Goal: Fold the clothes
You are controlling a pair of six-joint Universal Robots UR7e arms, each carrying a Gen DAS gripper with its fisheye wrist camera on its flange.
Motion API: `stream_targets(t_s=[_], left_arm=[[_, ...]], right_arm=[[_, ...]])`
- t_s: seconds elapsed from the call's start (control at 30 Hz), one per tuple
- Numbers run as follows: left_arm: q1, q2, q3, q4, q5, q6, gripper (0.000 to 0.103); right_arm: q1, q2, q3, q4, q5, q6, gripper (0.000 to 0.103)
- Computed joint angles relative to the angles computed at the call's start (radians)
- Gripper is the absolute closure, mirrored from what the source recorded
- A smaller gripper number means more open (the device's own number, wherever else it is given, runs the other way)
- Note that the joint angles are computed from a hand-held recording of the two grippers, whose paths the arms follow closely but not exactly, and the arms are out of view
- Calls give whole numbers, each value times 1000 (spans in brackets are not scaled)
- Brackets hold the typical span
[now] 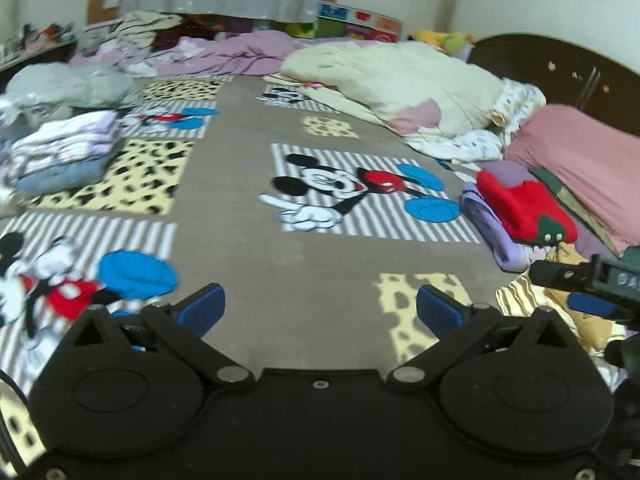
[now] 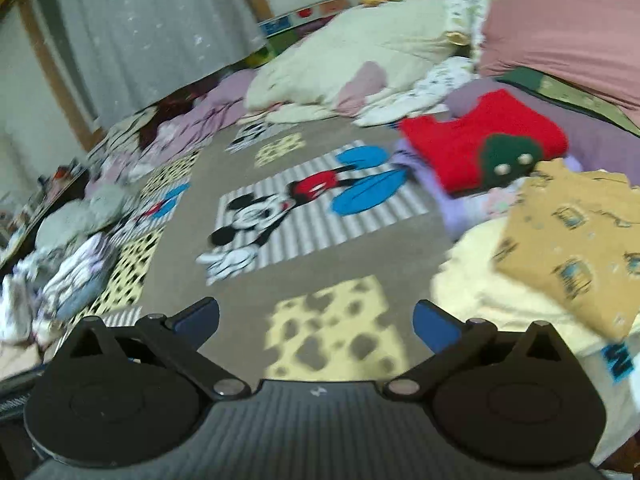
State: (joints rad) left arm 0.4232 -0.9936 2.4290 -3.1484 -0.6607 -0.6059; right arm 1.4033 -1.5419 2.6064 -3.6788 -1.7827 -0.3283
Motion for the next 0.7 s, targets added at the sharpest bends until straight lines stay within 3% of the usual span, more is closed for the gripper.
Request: stream_targets(t_s=[0.13,0.2,0.33,0.43,0.53,0.7], left_arm=[[-84,-123,101,190,129,-172,0],[-113,-205,134,335,143,-300,0],[-146,-370,166,617,99,-467,0],[-179,-442,194,752,109,-556,0],[-182,-492,194,865,77,-641,0],[-222,-534,181,1086,85,-772,0]], right_arm=[[151,86,9,-55,-119,28,0],[206,121,10,-70,-162,36,0],[313,188,9,-81,-246,57,0],[387,237,5,-83,-303,67,0],[448,284,5,-99,-349,70,0],[512,317,9,-92,-393,87,0]])
